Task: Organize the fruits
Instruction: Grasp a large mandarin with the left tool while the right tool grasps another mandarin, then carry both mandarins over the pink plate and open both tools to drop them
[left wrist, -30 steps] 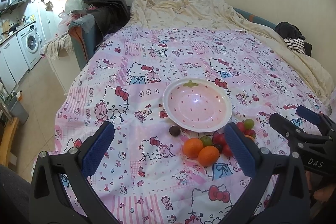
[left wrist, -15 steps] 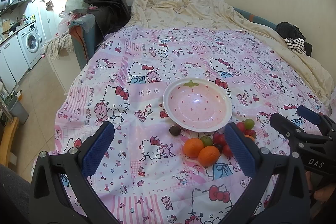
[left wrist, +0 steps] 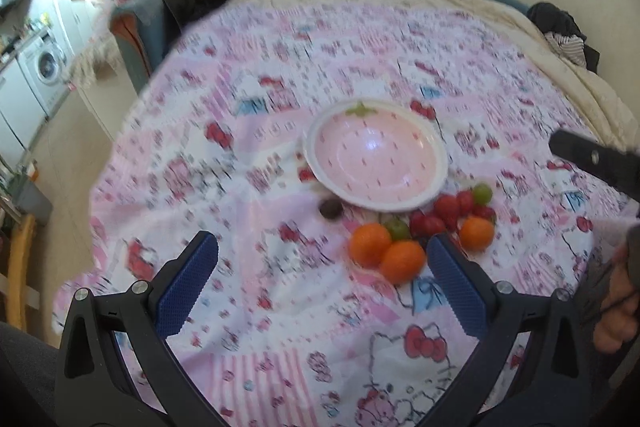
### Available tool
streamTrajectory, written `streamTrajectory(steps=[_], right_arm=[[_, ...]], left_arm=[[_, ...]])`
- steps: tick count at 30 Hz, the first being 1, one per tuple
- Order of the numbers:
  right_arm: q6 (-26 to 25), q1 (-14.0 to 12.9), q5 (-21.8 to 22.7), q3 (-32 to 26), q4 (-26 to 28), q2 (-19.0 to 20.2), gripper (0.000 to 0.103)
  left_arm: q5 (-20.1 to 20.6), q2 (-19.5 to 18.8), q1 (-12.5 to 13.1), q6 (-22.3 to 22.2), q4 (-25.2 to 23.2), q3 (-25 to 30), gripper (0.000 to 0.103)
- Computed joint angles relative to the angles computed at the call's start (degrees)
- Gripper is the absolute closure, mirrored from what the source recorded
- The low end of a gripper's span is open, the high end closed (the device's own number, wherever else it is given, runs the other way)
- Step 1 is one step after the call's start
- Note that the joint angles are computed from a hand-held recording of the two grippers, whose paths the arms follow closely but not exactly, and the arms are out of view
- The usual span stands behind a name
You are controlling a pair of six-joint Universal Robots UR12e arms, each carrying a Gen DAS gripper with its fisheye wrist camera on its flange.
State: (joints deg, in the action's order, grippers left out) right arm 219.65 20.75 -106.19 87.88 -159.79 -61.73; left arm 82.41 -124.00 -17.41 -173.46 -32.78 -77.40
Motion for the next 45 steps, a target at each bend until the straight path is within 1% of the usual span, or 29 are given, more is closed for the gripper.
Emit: streamTrajectory(steps=[2,4,5,7,9,11,12,14,17,18,19,21,22,23,25,27,28,29,30,31,32,34,37,40,45], right_arm=[[2.21,-1.25,3.31,-0.07,2.61,-0.23,0.0],[4.0,-2.23,6.22,0.03,5.13,-0.34,0.0],[4.77,-2.61,7.51,0.04,6.41,-0.35,0.0],[6.15,-3.19,9.78,0.29,7.33,-0.24,0.001],[6.5,-3.45,11.38,0.14,8.26,-0.11,0.005],[6.23,-3.82,13.52,-0.24,9.02,0.17,0.012],[6.24,-4.01,14.42,-0.29,9.1,0.21,0.013],[5.92,-4.32,15.31,-0.28,9.13,0.18,0.015],[5.49,-4.29,14.29,-0.19,9.5,0.22,0.016],[5.34,-4.35,14.37,-0.23,9.68,0.31,0.016],[5.25,-4.4,14.52,-0.17,9.76,0.36,0.017],[5.07,-4.48,14.59,-0.16,10.11,0.47,0.017],[5.09,-4.52,14.54,-0.07,10.13,0.46,0.017],[5.21,-4.58,14.57,0.05,10.01,0.46,0.017],[5.55,-4.78,14.94,0.19,9.91,0.49,0.017],[6.06,-4.97,15.51,0.25,9.98,0.56,0.018],[6.2,-5.04,15.74,0.23,10.12,0.6,0.019],[6.34,-5.14,16.2,0.16,10.4,0.68,0.024],[6.44,-5.29,17.03,0.22,10.42,0.74,0.027],[6.8,-5.61,18.84,0.22,10.84,0.89,0.031],[7.27,-5.81,20.19,0.23,11.37,0.99,0.038],[7.98,-6.15,22.71,-0.03,13.17,1.39,0.042],[9.12,-6.56,26.08,-0.43,15.48,2.11,0.043],[10.55,-6.81,28.33,-1.13,16.95,2.92,0.043],[10.24,-6.88,29.81,-3.54,19.48,4.88,0.043]], left_arm=[[-0.36,-0.48,-0.23,0.6,-2.78,0.88,0.002],[-0.06,-1.11,-0.68,1.99,-5.48,1.95,0.008],[-0.1,-1.4,-0.86,2.53,-6.52,2.48,0.009],[-0.6,-2.3,-1.25,3.59,-9.35,3.99,0.01],[-1.36,-3.25,-1.54,3.89,-12.07,5.49,0.017],[-2.12,-4.48,-1.92,4.13,-15.75,7.41,0.025],[-2.89,-5.22,-2.1,4.15,-17.67,8.44,0.028],[-2.98,-6.32,-2.51,4.02,-19.74,9.9,0.04],[-3.99,-8.04,-2.85,2.72,-23.68,12.31,0.05],[-3.88,-8.48,-2.98,2.36,-24.49,12.87,0.051],[-3.32,-8.83,-3.13,2.34,-25.0,13.29,0.056],[-2.26,-9.11,-3.36,2.19,-25.62,13.65,0.058],[-2.59,-9.15,-3.31,2.0,-25.86,13.76,0.061],[-3.76,-9.25,-3.12,1.84,-26.75,14.06,0.066],[-4.38,-9.1,-2.86,1.19,-26.73,13.97,0.067],[-6.25,-8.48,-2.33,0.54,-26.51,13.43,0.068],[-7.01,-8.23,-2.1,0.3,-26.47,13.35,0.068],[-7.4,-8.01,-1.94,0.14,-26.1,13.26,0.068],[-7.5,-7.57,-1.75,-0.05,-25.15,12.85,0.068],[-7.39,-7.02,-1.54,-0.44,-23.78,12.3,0.068],[-7.34,-6.69,-1.37,-0.86,-22.71,11.97,0.068],[-6.75,-6.14,-1.0,-2.33,-20.57,11.44,0.068],[-5.92,-5.84,-0.48,-4.56,-19.24,11.28,0.068],[-3.7,-5.7,-0.41,-4.88,-18.58,10.97,0.068],[-3.17,-6.59,-0.21,-6.84,-19.8,12.0,0.068]])
